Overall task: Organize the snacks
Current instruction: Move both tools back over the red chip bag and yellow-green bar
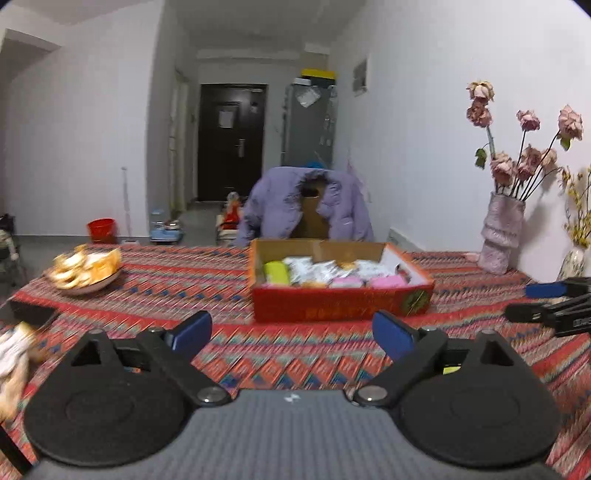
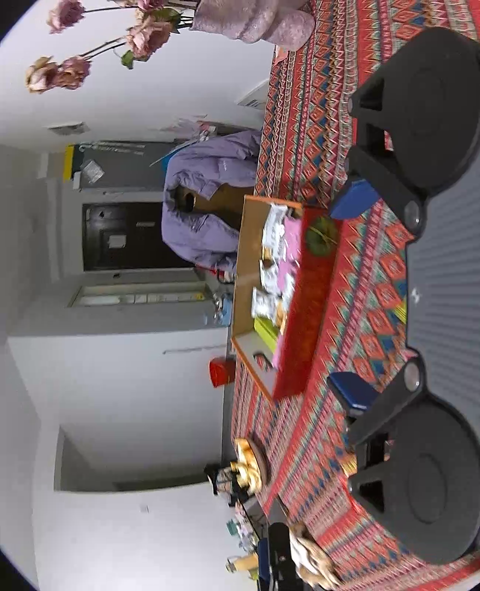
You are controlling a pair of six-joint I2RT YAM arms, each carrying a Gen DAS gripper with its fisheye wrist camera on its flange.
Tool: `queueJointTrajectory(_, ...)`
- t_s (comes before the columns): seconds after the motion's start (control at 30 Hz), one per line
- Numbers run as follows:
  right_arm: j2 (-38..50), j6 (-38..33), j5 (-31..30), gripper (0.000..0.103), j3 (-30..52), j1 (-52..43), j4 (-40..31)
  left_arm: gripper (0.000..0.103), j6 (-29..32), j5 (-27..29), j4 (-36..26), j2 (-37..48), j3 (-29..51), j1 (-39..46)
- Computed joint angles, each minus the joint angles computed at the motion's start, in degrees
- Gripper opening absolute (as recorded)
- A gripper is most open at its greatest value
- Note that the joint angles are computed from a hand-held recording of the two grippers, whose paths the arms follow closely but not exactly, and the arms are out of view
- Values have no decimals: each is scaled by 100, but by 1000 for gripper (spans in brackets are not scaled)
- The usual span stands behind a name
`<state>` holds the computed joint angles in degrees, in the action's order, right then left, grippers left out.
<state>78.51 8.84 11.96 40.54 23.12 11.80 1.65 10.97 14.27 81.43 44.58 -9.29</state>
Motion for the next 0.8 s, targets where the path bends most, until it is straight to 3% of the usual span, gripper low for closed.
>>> queueJointTrajectory(0.2,-835,827,895,95,-1166,1104,93,96,-146,-217,-420,-978,-1144,311)
queueJointTrajectory(0.4,-1026,1431,1675,95,-1574,1971,-272,96,-130,-204,-447,-1159,-1563,287)
queueJointTrajectory(0.57,-1244,1642,2030,95,-1708,2104,-486,100,-134,-594,-305,-761,-1483,-80)
queueJointTrajectory(0.8,-1230,1658,1736,95,-1827,1638,-243,100,-606,-512,-376,140,-900,-240)
